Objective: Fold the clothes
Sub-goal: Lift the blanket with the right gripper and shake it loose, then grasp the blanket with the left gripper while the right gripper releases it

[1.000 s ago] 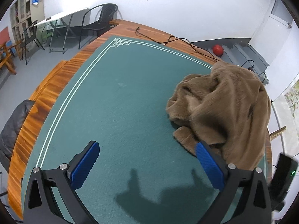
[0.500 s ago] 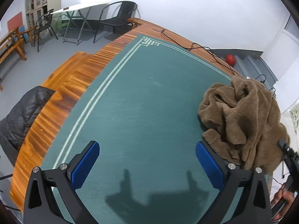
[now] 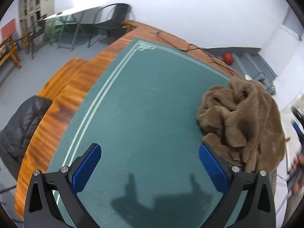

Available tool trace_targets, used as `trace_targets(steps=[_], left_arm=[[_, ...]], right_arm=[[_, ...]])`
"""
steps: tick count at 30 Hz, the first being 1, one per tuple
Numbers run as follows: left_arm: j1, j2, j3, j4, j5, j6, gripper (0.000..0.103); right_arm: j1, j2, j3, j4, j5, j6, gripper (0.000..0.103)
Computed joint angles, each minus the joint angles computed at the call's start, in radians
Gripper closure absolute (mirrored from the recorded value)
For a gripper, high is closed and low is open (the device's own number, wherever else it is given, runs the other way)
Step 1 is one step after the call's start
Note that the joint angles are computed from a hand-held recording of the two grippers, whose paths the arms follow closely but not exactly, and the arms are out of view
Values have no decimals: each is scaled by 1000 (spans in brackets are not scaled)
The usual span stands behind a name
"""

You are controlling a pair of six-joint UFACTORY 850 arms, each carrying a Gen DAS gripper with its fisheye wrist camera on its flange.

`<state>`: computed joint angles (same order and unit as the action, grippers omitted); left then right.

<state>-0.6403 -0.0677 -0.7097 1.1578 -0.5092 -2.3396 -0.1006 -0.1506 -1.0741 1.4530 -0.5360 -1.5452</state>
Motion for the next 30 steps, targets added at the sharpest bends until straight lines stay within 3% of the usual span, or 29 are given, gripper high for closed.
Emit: trace_targets(steps=[5,7,9,11,15,17,22,26,30], left_arm=[[-5,-12,-43,49,28,32,0],[-10,-16,-50,38,35,65,0],[-14,-16,-48,19,38,95,0],[-11,-13,-38,-3,41,110,0],[-1,-7,-20,-19,58,104,0],[3,-1,-14,-18,73,105,0],[19,22,-2,27,128,91,0],[53,23,-26,102,196,53,0],[96,-13,-100,285,306,-62,0]], right_arm=[[45,-281,-291,-335,-203,396,21],[41,-354,-348,-342,-311,479,21],[32,-394,-365,-271,-491,468,21],[37,-382,-335,-204,-643,369,21],[87,-309,-239,-230,-885,213,21],[124,-259,-173,-286,-954,143,21],[199,-94,40,-403,-889,27,21],[163,-37,137,-397,-833,28,21],[95,29,205,-395,-770,17,21]])
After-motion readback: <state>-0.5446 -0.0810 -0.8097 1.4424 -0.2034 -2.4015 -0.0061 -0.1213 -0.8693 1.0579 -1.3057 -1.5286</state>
